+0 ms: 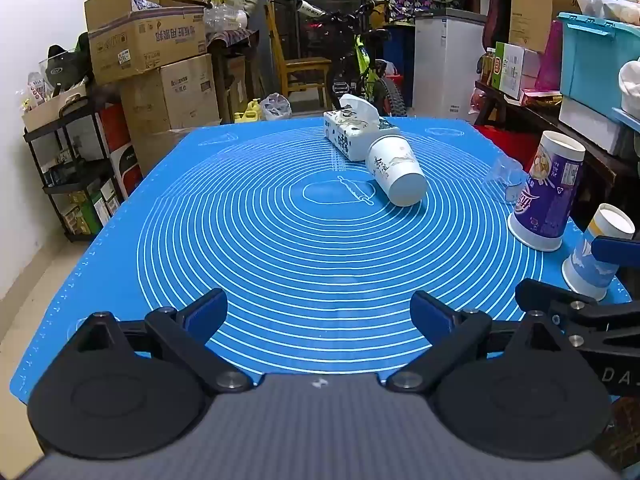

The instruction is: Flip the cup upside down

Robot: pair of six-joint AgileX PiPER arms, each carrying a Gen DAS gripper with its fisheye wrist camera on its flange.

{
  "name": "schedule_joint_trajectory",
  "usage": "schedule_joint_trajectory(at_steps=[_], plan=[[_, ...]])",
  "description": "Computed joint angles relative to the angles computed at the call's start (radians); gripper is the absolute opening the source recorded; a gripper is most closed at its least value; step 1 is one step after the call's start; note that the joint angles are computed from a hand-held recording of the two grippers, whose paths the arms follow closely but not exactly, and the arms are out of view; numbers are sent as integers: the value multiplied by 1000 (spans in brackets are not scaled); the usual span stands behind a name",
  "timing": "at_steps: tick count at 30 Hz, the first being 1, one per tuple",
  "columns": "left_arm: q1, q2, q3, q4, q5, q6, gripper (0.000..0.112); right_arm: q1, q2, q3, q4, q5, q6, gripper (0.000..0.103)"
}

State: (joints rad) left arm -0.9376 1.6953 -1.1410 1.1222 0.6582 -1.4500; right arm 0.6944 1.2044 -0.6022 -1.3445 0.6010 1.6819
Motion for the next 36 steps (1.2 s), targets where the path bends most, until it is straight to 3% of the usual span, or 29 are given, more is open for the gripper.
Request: schedule_joint_trajectory(at_steps=[26,36], plan=[[-3,17,-9,1,-1,-7,97,41,16,-19,30,39,-8,91],[3,7,-8,-12,1,10,97,13,-4,-2,35,17,-27,91]])
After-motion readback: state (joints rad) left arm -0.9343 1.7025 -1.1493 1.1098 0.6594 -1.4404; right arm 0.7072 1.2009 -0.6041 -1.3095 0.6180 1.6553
